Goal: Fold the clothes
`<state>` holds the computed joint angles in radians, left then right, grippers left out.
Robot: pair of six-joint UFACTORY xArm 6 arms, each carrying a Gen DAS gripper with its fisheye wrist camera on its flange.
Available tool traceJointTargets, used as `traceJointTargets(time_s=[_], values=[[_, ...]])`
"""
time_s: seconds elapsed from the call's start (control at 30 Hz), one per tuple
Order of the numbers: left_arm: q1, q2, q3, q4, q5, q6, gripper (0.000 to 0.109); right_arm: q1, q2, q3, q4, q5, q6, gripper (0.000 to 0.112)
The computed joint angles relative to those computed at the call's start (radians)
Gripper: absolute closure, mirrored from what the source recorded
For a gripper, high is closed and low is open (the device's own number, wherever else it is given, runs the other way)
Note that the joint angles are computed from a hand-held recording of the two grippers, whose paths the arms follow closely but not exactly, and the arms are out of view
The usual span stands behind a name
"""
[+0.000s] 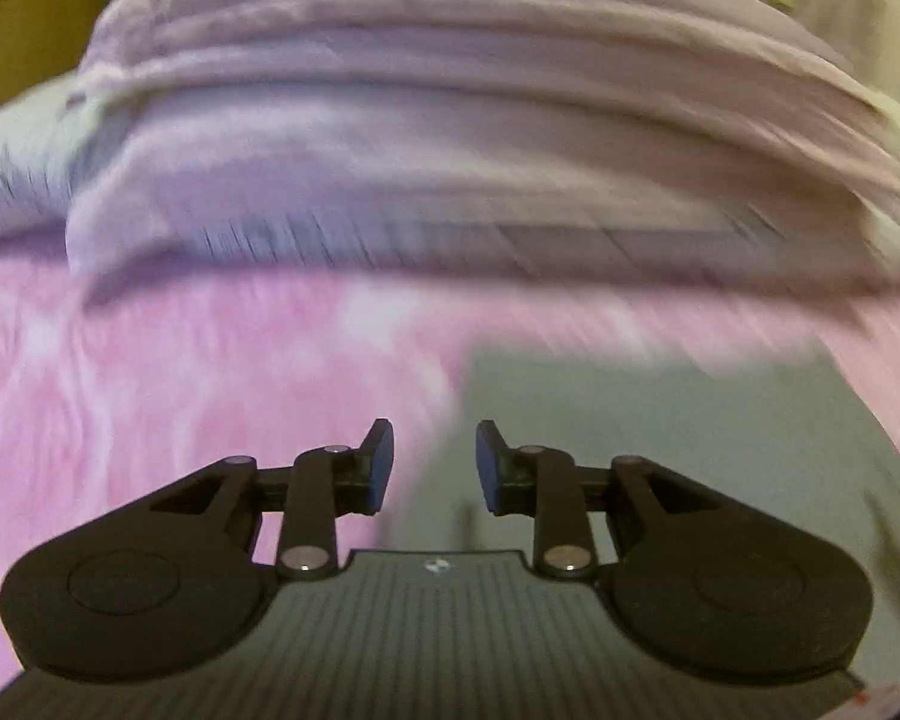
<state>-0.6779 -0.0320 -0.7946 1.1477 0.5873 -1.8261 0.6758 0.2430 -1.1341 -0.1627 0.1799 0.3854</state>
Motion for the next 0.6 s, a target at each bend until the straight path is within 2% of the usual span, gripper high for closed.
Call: traceJointTargets(time_s=[0.07,0.13,0.2,0.27,0.33,0.47,0.6], values=[[-0.128,-0.089,0.088,-0.108,0.011,0.068,0.084,0.048,-0.146,0.168,-0.033,0.066,-0.001,0.043],[-0.283,-0.152,0.142,-0.246,0.063,0.124,0.084,0.108,-0.330,0.357,-0.178,0.149,0.130,0.043],[-0.431,-0.194,0.169,-0.339,0.132,0.112,0.084,0.189,-0.493,0.495,-0.223,0.247,0.216,0.043],[-0.577,-0.209,0.163,-0.450,0.239,0.104,0.083,0.281,-0.633,0.602,-0.230,0.351,0.285,0.043],[-0.701,-0.229,0.158,-0.535,0.312,0.029,0.083,0.387,-0.812,0.717,-0.249,0.457,0.398,0.043],[-0.915,-0.229,0.106,-0.681,0.439,-0.081,0.083,0.571,-1.084,0.831,-0.101,0.706,0.534,0.043],[-1.032,-0.213,0.042,-0.804,0.514,-0.177,0.082,0.689,-1.296,0.898,0.012,0.884,0.607,0.040]])
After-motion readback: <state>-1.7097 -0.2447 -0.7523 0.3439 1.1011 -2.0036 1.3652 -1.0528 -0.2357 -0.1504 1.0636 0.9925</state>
